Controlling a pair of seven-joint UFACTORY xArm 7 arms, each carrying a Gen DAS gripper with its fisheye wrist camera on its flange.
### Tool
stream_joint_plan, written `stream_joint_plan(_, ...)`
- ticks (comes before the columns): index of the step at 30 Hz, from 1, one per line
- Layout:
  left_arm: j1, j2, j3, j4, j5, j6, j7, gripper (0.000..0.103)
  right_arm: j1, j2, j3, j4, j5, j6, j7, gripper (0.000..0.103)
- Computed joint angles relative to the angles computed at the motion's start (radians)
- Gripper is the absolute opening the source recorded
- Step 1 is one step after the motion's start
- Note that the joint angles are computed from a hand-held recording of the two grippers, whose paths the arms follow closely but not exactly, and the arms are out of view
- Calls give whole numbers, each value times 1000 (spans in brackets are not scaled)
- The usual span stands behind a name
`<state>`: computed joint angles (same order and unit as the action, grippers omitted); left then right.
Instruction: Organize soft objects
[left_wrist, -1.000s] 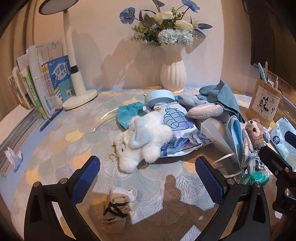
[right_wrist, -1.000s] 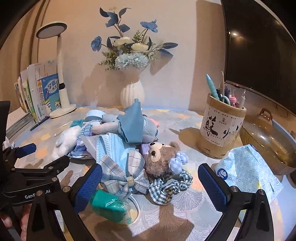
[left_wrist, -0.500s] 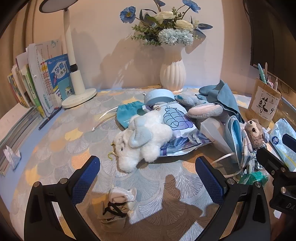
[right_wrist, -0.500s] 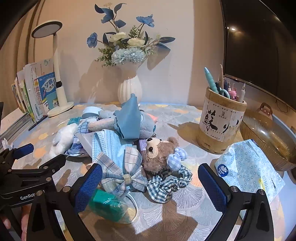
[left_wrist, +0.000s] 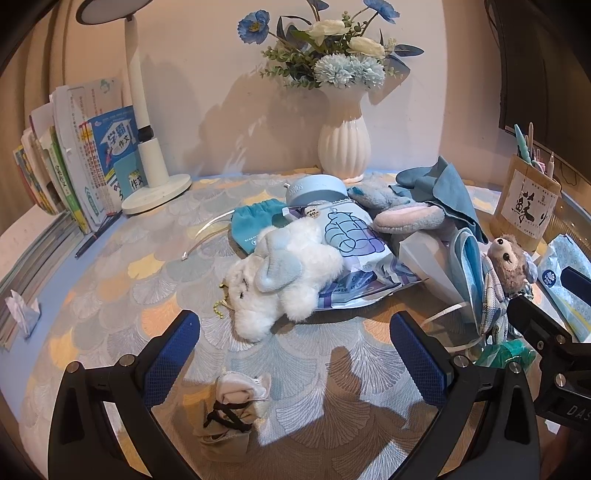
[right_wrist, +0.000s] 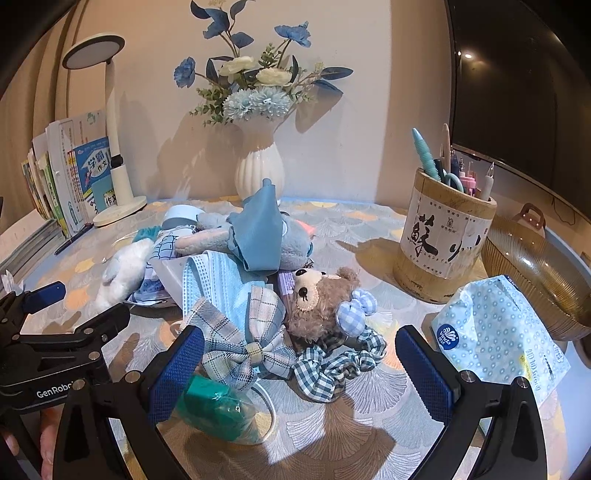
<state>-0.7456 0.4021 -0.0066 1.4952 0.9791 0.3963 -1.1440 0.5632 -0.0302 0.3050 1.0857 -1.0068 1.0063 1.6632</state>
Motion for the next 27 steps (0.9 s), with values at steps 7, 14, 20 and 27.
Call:
stream_joint_plan(7,-1,3,0,0,-5,-4,8,103,0,0,-1,1,1,-1,-1,103)
stream_joint_plan(14,0,1,-1,-3,-9,-5,13,103,3,7,1,8,-4,1,-12,103)
stream_joint_plan(20,-1,2,0,0,-14,-4,18,103,12,15,-3,15,-6,11,-18,103)
stream_joint_plan(27,-2,2,0,-1,-18,-3,21,103,10,15,-4,16,-3,6,-21,103)
